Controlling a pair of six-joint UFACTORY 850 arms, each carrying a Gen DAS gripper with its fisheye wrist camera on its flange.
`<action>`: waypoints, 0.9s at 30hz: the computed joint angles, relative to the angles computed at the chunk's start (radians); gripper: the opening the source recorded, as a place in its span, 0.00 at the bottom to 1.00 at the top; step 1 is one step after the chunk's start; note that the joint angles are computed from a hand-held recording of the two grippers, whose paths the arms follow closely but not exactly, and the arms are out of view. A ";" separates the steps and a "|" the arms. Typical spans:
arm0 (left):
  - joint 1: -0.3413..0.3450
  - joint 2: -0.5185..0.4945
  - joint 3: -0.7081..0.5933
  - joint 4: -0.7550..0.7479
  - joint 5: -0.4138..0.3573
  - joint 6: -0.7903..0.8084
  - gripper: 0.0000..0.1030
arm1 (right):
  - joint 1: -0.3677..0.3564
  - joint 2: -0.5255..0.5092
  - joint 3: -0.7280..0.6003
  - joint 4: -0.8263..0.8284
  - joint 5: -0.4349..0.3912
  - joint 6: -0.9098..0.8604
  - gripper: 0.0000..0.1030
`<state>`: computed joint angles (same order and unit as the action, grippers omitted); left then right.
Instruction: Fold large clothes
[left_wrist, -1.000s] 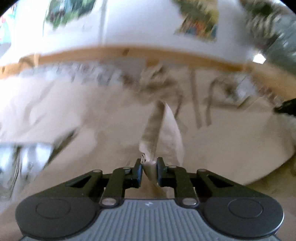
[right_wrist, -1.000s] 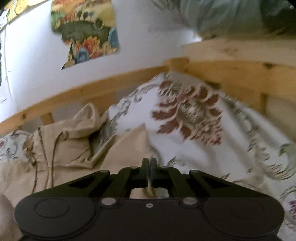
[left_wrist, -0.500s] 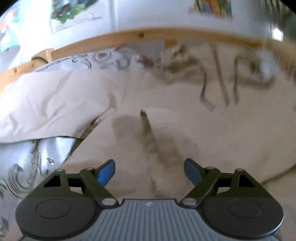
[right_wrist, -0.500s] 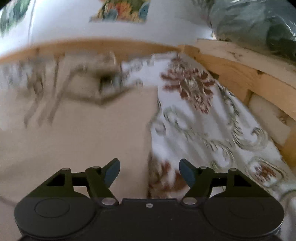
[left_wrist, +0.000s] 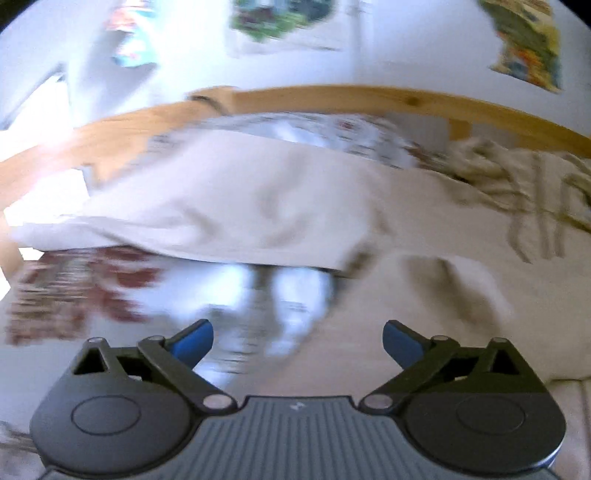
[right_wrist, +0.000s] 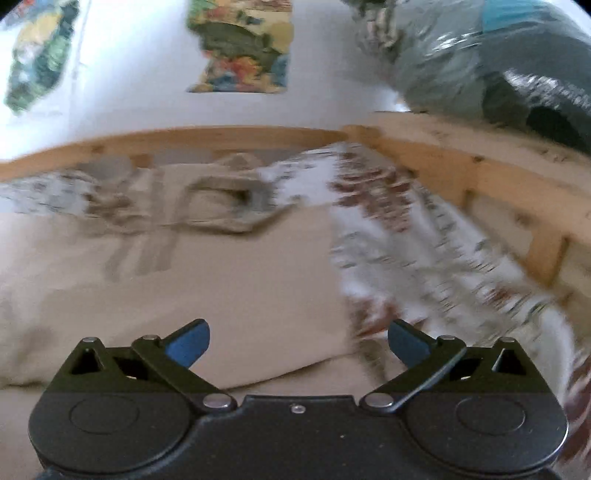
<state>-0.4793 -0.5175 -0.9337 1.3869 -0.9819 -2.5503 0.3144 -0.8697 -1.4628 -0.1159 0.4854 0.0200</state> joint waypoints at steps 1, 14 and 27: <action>-0.004 0.028 0.035 -0.011 -0.027 -0.017 0.99 | 0.004 0.018 0.025 -0.092 0.002 0.069 0.99; 0.257 0.262 0.225 -0.098 0.047 -0.248 0.99 | 0.083 0.175 0.276 -0.349 0.028 0.273 0.99; 0.239 0.182 0.140 -0.140 -0.132 -0.245 0.13 | 0.076 0.129 0.238 -0.405 0.012 0.366 0.99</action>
<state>-0.2399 -0.3352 -0.7937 1.2465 -1.1140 -2.7956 0.3906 -0.7404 -1.2243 -0.5207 0.4969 0.3862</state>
